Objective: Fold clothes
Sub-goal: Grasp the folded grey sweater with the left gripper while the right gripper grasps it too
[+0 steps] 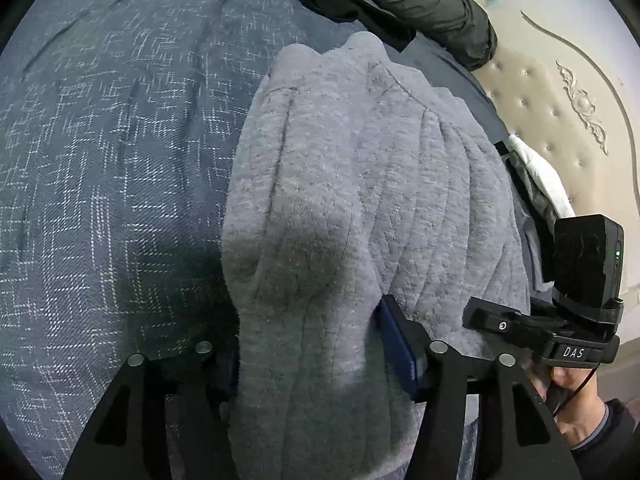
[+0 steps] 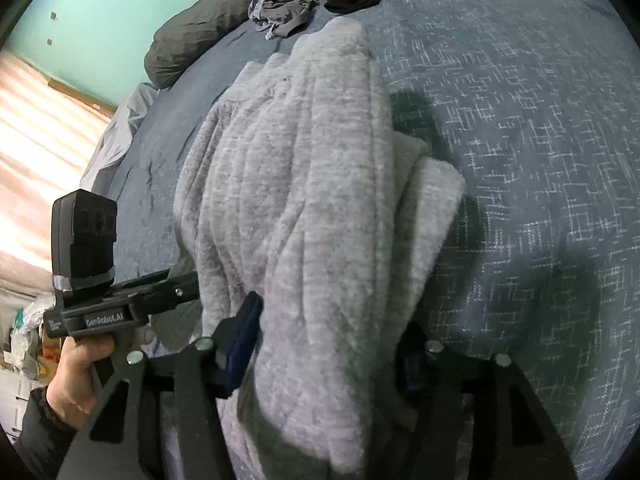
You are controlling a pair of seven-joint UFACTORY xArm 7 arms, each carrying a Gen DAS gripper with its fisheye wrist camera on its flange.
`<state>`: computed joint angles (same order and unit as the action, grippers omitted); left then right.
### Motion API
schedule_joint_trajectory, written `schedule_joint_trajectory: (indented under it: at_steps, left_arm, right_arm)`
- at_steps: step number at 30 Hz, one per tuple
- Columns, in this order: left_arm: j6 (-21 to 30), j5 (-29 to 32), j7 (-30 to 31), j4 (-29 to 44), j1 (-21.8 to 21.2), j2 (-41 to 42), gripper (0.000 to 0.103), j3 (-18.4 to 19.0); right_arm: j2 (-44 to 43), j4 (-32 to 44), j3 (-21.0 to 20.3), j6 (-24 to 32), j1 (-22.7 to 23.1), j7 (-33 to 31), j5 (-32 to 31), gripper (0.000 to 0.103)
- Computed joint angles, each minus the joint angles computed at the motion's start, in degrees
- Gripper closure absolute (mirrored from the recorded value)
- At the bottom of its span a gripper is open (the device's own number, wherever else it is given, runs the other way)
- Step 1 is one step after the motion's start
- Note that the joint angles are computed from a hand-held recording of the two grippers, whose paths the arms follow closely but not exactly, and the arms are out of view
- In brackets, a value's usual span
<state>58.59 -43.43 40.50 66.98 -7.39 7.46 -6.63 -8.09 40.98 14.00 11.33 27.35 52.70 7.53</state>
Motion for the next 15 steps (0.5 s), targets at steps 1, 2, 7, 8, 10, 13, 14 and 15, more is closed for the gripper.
schedule_joint_trajectory:
  at_steps: [1,2,7,8,10,13,14,15]
  left_arm:
    - [-0.25,-0.06,0.12,0.04,-0.08,0.14,0.039,-0.08]
    - [-0.24,-0.26,0.46,0.15,-0.05,0.30,0.039,-0.12]
    - [-1.37,-1.54,1.79,-1.24,-0.39,-0.64,0.044,-0.48]
    - [-1.52,-1.81,2.33,-1.70,-0.37,-1.01,0.046,-0.39]
    - [-1.47,-2.10,3.32,-1.66,-0.25,-1.18,0.051,-0.07]
    - [-1.52,-2.43,4.09,-1.83,-0.31,-1.98,0.060,0.07]
    - [-1.86,-2.32,4.20,-1.99,-0.48,-2.39,0.062,0.06]
    - [-2.22,-2.19,4.31,-2.16,-0.67,-2.80,0.063,0.06]
  right_arm:
    - [0.22,0.10,0.23,-0.15,-0.26,0.44,-0.66,0.043]
    - [0.49,0.35,0.54,-0.13,-0.62,1.11,-1.69,0.043]
    - [1.56,1.48,1.73,-0.79,-1.92,5.01,-7.20,0.055]
    - [1.64,1.66,2.01,-0.88,-2.20,6.16,-8.48,0.057]
    - [1.43,1.96,2.57,-0.51,-2.80,8.41,-11.51,0.062]
    - [0.80,1.96,2.76,-0.51,-2.96,10.02,-13.70,0.065]
    - [0.51,1.98,2.82,-0.36,-2.95,10.21,-14.24,0.066]
    - [0.24,1.98,2.81,-0.31,-2.89,10.23,-14.55,0.067]
